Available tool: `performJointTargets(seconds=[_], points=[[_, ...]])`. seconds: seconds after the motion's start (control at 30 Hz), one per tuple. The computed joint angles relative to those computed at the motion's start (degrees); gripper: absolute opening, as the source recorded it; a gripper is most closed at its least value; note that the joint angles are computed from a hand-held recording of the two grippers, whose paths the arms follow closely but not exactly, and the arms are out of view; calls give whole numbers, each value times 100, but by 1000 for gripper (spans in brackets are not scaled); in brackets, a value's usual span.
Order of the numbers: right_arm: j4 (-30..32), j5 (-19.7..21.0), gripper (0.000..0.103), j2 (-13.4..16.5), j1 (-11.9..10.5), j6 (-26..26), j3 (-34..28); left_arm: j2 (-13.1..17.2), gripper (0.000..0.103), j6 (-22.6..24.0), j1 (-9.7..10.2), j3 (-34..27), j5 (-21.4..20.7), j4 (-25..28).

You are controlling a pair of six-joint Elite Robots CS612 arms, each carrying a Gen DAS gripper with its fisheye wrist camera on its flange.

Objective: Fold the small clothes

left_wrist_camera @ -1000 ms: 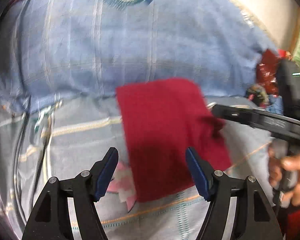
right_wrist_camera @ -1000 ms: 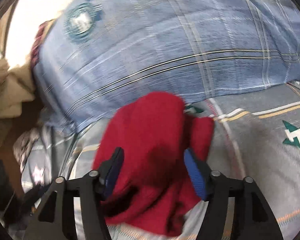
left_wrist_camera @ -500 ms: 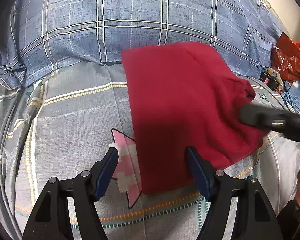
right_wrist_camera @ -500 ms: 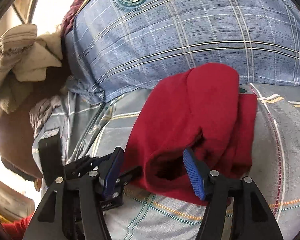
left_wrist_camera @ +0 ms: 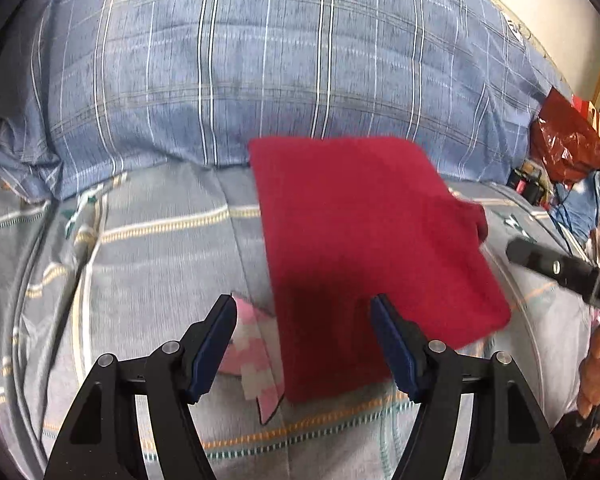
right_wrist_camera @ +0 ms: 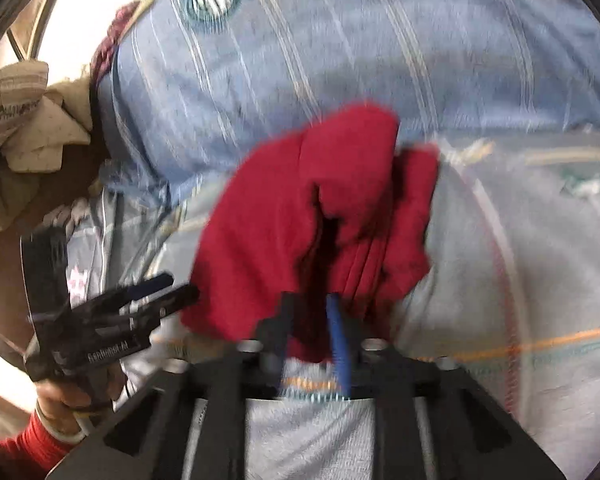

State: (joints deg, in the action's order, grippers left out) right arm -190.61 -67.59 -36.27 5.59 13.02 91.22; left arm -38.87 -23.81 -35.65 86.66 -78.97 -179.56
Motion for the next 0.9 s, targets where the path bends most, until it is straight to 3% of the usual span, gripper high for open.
performJointTargets(seconds=[0.07, 0.17, 0.23, 0.37, 0.43, 0.5, 0.57, 0.6, 0.63, 0.7, 0.8, 0.9], points=[[-36, -500, 42, -18, 96, -163, -148, 28, 69, 49, -23, -75, 131, 80], [126, -914, 42, 78, 207, -220, -457, 96, 69, 54, -38, -196, 232, 190], [237, -1100, 41, 207, 278, -254, -726, 143, 69, 38, -36, -276, 216, 320], [707, -1844, 37, 367, 358, -430, -928, 248, 69, 63, -9, -421, 90, 477], [990, -1616, 38, 472, 292, -290, -989, 302, 69, 40, 36, -493, -88, 498], [715, -1229, 39, 523, 197, -71, -896, 333, 71, 24, 116, -529, -391, 395], [489, -761, 46, 502, 76, 174, -784, 371, 78, -162, 257, -578, -876, 235], [345, -595, 55, 504, 26, 292, -744, 395, 79, -284, 322, -601, -1061, 168], [136, -523, 72, 515, -18, 441, -702, 432, 80, -459, 397, -645, -1282, 99], [-122, -671, 91, 547, -50, 695, -674, 529, 81, -805, 531, -768, -1655, 66], [-37, -123, 91, 704, -159, 967, -866, 707, 86, -1008, 649, -1031, -2103, 235], [311, 88, 91, 856, -162, 915, -1164, 873, 87, -1116, 690, -1234, -2414, 216]])
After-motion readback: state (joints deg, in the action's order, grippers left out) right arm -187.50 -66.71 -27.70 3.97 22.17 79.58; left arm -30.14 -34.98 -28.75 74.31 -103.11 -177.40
